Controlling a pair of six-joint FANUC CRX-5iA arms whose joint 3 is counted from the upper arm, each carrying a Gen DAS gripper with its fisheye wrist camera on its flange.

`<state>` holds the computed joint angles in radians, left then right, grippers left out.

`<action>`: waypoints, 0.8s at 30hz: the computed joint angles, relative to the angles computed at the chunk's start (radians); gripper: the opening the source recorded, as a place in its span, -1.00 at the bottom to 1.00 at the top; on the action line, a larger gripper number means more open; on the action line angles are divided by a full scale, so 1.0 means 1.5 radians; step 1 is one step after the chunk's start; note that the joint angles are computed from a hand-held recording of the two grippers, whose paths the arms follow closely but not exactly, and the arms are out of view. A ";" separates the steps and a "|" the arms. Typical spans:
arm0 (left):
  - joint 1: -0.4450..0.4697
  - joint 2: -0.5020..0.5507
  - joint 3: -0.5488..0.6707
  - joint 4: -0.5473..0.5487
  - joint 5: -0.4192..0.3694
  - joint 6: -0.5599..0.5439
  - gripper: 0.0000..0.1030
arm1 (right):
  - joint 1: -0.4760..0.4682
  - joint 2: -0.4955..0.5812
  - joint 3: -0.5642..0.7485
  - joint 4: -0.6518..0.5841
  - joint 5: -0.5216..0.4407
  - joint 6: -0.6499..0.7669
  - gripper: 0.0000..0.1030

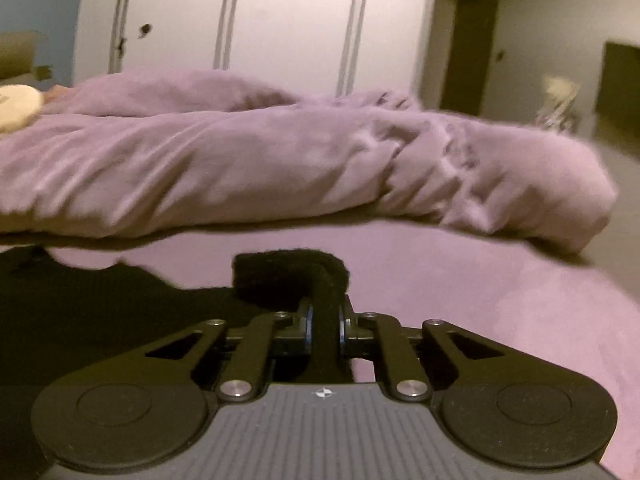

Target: Fold small clothes

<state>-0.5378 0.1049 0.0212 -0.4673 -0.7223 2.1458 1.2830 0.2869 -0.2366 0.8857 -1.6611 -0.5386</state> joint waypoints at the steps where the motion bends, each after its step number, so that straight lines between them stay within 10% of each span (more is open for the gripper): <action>1: 0.010 0.004 -0.003 0.027 0.002 -0.023 0.60 | -0.007 -0.002 0.011 -0.022 0.013 0.008 -0.60; 6: 0.043 0.006 -0.034 0.113 0.032 -0.086 0.55 | 0.044 0.024 0.035 0.045 -0.025 -0.065 -0.49; 15: 0.015 0.024 -0.017 0.107 0.055 -0.158 -0.67 | 0.031 0.006 0.014 0.123 0.230 -0.053 -0.23; 17: -0.008 0.037 0.009 0.041 0.033 -0.115 -0.75 | 0.015 0.015 0.027 0.107 0.294 0.003 -0.50; 20: -0.043 0.068 0.062 -0.062 -0.035 -0.018 -0.76 | -0.002 0.060 0.084 0.047 0.314 0.118 -0.61; 24: -0.087 0.096 0.107 -0.163 -0.122 0.048 -0.23 | -0.011 0.093 0.088 0.088 0.295 0.092 -0.61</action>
<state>-0.6676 0.2495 0.1821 -0.7117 -0.9054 2.2178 1.2657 0.4259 -0.1045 1.0171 -1.2193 -0.4004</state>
